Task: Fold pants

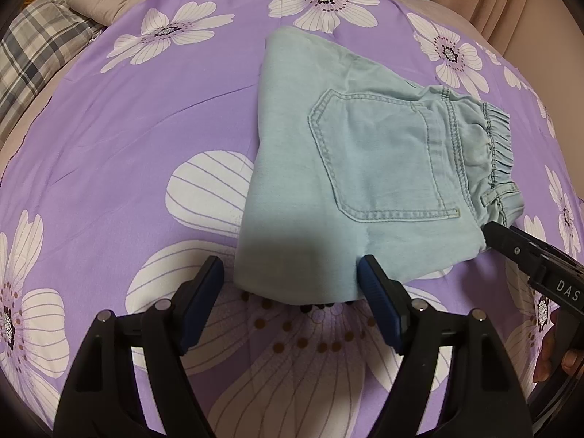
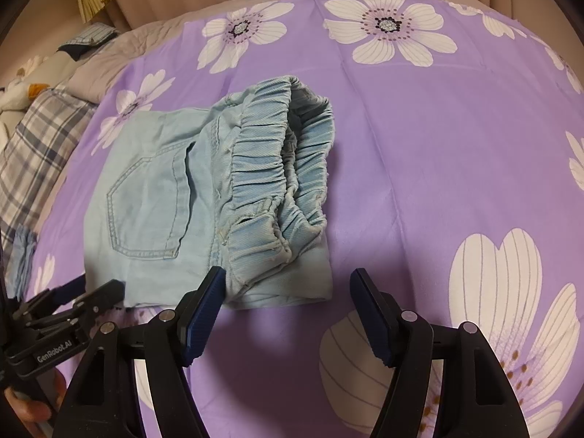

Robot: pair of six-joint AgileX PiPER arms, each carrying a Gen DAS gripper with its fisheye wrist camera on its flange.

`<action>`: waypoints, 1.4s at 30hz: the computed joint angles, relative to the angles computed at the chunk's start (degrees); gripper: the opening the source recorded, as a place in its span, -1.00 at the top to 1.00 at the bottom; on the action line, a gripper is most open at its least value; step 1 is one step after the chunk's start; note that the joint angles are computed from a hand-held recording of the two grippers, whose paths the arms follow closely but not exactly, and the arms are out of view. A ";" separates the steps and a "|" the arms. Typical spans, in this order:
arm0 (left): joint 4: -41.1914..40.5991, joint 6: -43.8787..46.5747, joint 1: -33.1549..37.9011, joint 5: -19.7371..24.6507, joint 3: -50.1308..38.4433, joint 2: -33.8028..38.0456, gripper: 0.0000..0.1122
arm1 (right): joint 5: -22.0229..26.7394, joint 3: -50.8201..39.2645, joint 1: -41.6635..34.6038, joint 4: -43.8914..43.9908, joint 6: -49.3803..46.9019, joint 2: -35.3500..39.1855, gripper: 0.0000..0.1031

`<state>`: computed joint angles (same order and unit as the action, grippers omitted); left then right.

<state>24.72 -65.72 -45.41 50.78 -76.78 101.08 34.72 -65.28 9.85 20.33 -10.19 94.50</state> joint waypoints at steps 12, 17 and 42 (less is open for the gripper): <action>0.54 -2.22 -0.96 0.82 0.75 -0.64 -0.50 | 0.58 0.95 -0.42 0.30 0.51 -1.11 -0.34; 0.98 -2.08 -1.53 1.56 0.50 -0.37 -0.52 | 0.75 1.10 -0.03 -1.20 1.64 -1.48 -0.34; 5.91 -7.26 -8.61 10.55 -0.87 -4.19 -0.67 | 0.88 5.45 -0.43 0.03 -1.15 -9.84 -0.34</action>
<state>30.63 -72.98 -54.02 61.33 -77.65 96.89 35.60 -59.83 9.42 20.36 -11.34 84.66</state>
